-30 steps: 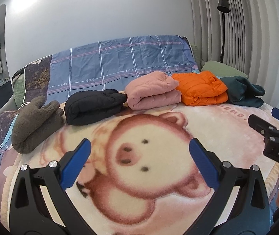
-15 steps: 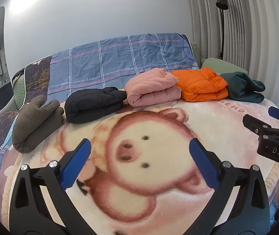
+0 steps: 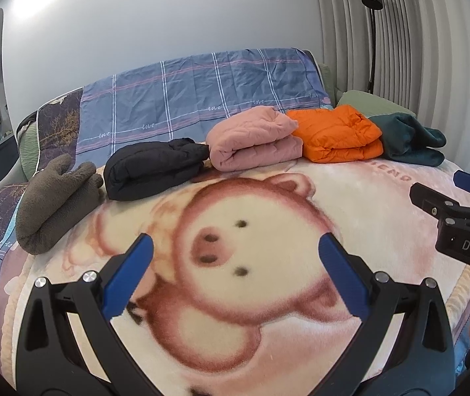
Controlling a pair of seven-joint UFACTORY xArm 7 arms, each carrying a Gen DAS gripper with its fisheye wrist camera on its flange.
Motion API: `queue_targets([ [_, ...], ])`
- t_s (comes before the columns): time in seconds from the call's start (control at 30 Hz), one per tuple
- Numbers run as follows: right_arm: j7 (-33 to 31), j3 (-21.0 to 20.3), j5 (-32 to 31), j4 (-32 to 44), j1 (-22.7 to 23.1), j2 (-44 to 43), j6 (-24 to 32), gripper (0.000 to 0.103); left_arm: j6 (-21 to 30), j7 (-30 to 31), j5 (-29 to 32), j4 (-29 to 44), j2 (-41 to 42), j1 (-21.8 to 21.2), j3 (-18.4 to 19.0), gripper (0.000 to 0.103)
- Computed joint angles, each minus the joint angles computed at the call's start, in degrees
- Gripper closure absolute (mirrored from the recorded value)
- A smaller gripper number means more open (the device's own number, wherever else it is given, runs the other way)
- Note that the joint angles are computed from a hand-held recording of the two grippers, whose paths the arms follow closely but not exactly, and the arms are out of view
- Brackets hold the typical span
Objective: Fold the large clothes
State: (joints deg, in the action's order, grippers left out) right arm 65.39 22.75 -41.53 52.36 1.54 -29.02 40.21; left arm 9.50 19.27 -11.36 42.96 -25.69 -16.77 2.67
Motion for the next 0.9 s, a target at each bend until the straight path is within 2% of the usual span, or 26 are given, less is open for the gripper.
queue_targets([
  [0.2,0.1,0.1,-0.3,0.0,0.0,0.1,0.1,0.01,0.4,-0.5,0.4,0.1,0.1,0.4,-0.4,0.002],
  [0.4,1.7,2.3,-4.3,0.8,-1.0,0.1,3.2,0.01,0.8,-0.2,0.6,0.3,0.3,0.3,-0.5,0.002],
  [0.9,1.9,0.8,-5.1,0.6,0.6,0.2,3.2,0.01,0.8,-0.5,1.0,0.1,0.3,0.5,-0.9,0.002],
])
